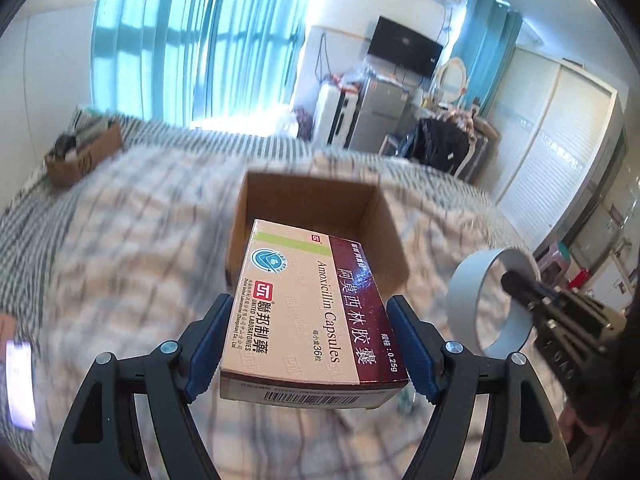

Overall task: Organize objects
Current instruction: 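Lower the medicine box into the cardboard box with the left gripper while the right drops the tape roll in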

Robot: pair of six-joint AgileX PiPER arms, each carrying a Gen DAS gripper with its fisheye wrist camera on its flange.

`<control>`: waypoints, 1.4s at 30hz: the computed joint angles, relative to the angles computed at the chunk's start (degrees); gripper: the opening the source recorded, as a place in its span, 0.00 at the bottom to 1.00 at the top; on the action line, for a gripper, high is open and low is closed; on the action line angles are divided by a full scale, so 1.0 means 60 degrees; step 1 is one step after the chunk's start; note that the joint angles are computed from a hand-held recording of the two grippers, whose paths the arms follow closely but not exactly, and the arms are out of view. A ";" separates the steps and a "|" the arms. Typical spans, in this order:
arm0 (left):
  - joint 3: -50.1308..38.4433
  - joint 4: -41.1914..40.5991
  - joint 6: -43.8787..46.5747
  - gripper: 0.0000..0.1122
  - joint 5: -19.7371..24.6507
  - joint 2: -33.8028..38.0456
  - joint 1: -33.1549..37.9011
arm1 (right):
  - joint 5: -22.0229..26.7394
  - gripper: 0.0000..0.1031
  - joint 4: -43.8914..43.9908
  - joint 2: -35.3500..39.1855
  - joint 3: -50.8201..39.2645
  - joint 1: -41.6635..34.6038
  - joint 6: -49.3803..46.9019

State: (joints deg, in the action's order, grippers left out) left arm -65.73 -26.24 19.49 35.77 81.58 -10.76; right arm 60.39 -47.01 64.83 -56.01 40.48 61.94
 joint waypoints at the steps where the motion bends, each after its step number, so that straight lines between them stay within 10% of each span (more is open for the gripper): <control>1: -0.0491 0.0085 -0.0142 0.70 0.0068 0.0296 -0.0021 | -0.0229 0.06 0.0115 0.0107 -0.0145 -0.0305 -0.0264; 13: -0.5905 0.1101 -0.0816 0.70 0.0824 0.4754 -0.0441 | -0.2708 0.06 0.3033 0.4323 -0.4069 -0.4455 -0.4924; 21: -0.6339 0.1320 -0.0564 0.70 -0.0094 0.6367 -0.0680 | -0.3459 0.06 0.3863 0.6959 -0.5512 -0.5334 -0.6073; 27: -0.6534 0.1124 -0.0495 0.72 -0.0276 0.6827 -0.0620 | -0.4401 0.09 0.4498 0.7149 -0.5060 -0.5599 -0.6578; 32: -0.5985 0.0895 -0.0148 0.76 -0.0328 0.6196 -0.0659 | -0.4622 0.52 0.4859 0.6528 -0.4591 -0.5683 -0.6658; 42: -0.3999 0.2321 -0.1332 0.88 -0.0491 0.3288 -0.0608 | -0.3024 0.63 0.2802 0.3702 -0.3670 -0.4533 -0.4944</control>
